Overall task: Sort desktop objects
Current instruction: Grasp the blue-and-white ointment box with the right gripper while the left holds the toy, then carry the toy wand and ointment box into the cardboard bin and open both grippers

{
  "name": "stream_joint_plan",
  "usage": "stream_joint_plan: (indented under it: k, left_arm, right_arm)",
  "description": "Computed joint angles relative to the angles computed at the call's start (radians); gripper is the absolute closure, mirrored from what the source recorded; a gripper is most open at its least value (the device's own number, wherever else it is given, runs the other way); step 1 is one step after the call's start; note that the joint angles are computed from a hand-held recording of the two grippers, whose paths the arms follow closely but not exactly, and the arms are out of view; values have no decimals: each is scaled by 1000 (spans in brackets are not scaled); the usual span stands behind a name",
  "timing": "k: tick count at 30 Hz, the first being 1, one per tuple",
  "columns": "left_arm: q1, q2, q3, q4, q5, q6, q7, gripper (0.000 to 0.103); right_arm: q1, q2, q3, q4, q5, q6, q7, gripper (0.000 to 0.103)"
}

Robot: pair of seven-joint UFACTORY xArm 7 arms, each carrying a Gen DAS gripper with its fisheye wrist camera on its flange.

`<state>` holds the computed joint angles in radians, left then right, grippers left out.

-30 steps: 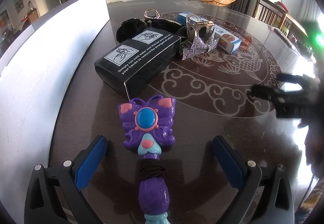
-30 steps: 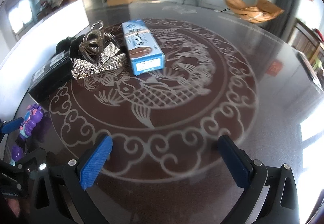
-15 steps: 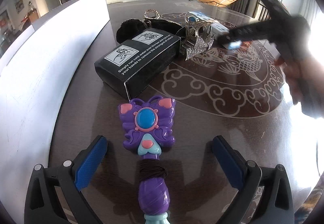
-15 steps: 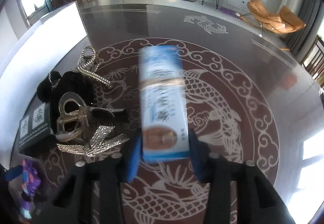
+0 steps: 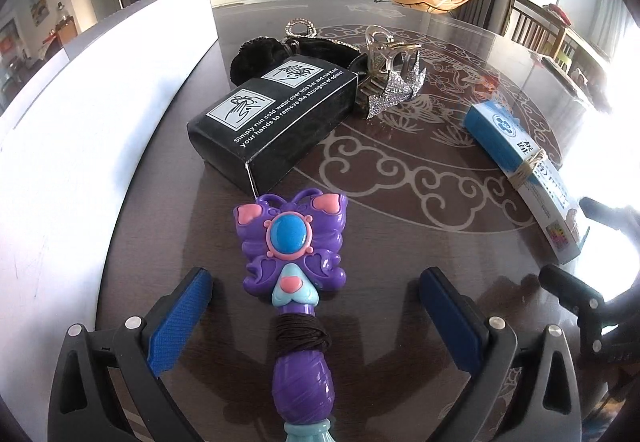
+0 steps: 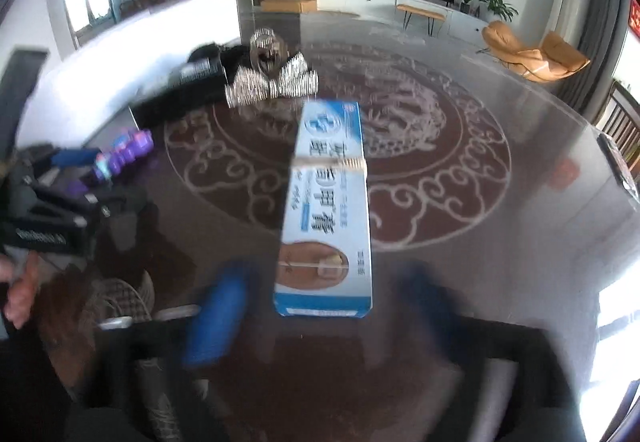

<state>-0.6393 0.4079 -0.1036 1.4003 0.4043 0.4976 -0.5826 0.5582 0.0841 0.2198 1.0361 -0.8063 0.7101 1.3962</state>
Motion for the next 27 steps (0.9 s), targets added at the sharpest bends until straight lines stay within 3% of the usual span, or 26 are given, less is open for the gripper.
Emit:
stream_joint_plan:
  k: [12, 13, 16, 18, 19, 20, 21, 22, 27]
  left_arm:
    - [-5, 0, 6, 0, -1, 6, -11, 0]
    - [-6, -1, 5, 0, -1, 14, -13, 0]
    - [35, 5, -52, 28, -77, 76, 119, 0]
    - [26, 3, -42, 26, -78, 69, 119, 3]
    - [22, -6, -37, 12, -71, 44, 118, 25]
    - [18, -19, -31, -1, -61, 23, 113, 61]
    - [33, -26, -45, -8, -86, 13, 138, 59]
    - [65, -38, -78, -25, -140, 2, 180, 60]
    - [64, -168, -69, -167, -152, -153, 179, 60]
  right_arm:
    - [-22, -13, 4, -13, 36, -26, -13, 0]
    - [-24, -9, 3, -6, 54, -26, -32, 0]
    - [-50, 20, -8, 37, 194, -42, -197, 0]
    - [-58, 35, -20, 77, 226, -51, -255, 2]
    - [-61, 45, -25, 95, 242, -58, -286, 16]
    - [-67, 63, -24, 122, 290, -42, -343, 44]
    - [-63, 74, -29, 141, 303, -18, -359, 61]
    - [-62, 69, -33, 137, 319, -28, -366, 62]
    - [-40, -34, -25, 39, 301, -66, -289, 62]
